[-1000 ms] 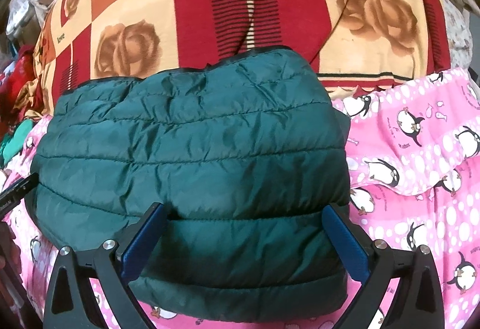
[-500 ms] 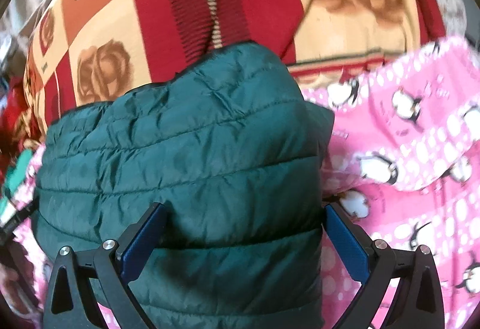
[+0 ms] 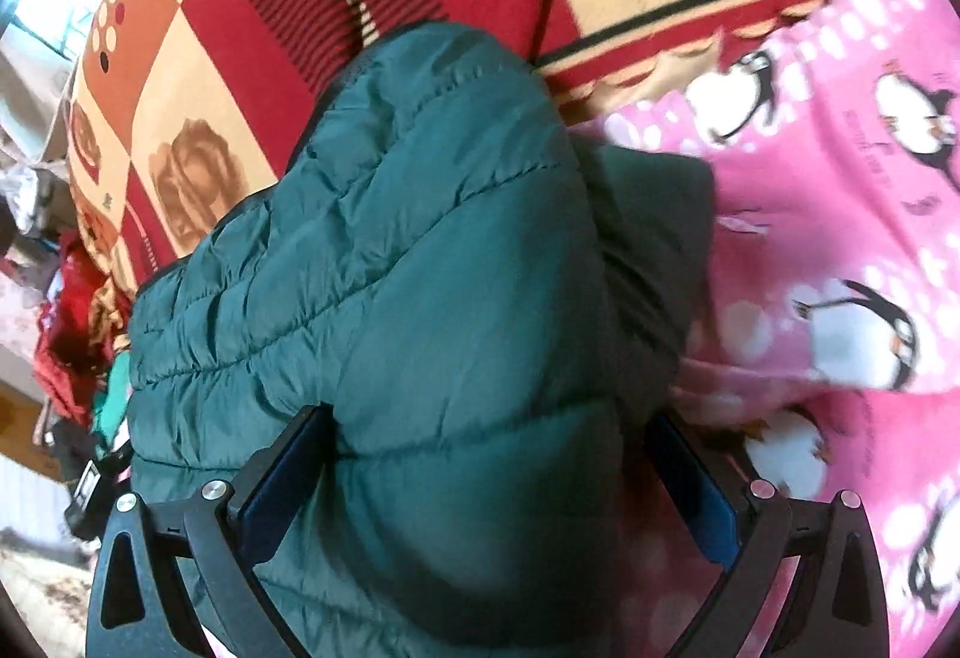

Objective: Fold large clothes

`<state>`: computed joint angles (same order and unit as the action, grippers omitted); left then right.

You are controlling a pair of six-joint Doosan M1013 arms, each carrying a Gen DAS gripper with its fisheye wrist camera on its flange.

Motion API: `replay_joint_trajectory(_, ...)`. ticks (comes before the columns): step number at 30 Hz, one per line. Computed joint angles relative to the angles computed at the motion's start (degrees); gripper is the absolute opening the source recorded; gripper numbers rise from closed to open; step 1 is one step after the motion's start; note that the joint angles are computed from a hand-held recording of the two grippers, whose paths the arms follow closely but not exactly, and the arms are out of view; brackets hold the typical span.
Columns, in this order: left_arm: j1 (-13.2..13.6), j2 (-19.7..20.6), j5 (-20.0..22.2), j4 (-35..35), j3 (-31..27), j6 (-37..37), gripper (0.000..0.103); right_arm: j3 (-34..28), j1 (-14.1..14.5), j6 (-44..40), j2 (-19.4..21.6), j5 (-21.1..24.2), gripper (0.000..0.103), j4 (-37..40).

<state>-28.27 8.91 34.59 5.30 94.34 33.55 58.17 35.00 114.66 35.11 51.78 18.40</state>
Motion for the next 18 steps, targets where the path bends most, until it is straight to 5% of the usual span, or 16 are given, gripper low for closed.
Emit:
replay_joint_trajectory(5, 0.7, 1.3, -0.9, -4.0, -0.9, 3.4, 0.103, -2.2, -0.6, -3.9, 1.9, 1.4, 0.103, 4.4)
replay_joint_trajectory(11, -0.3, 3.5, 3.6, -2.5, -4.7, 4.4, 0.102, -2.0, -0.2, -6.2, 2.1, 0.2, 0.098, 6.4)
replay_joint_trajectory(15, -2.5, 3.3, 4.9, 4.0, -5.7, 3.3, 0.069, -1.0, 0.7, -8.7, 0.8, -2.0, 0.063, 5.5)
replay_joint_trajectory(18, -3.7, 2.3, 5.0, 7.0, -5.6, 3.0, 0.047, 0.2, 1.1, -9.9, -0.7, -3.8, 0.045, 5.4)
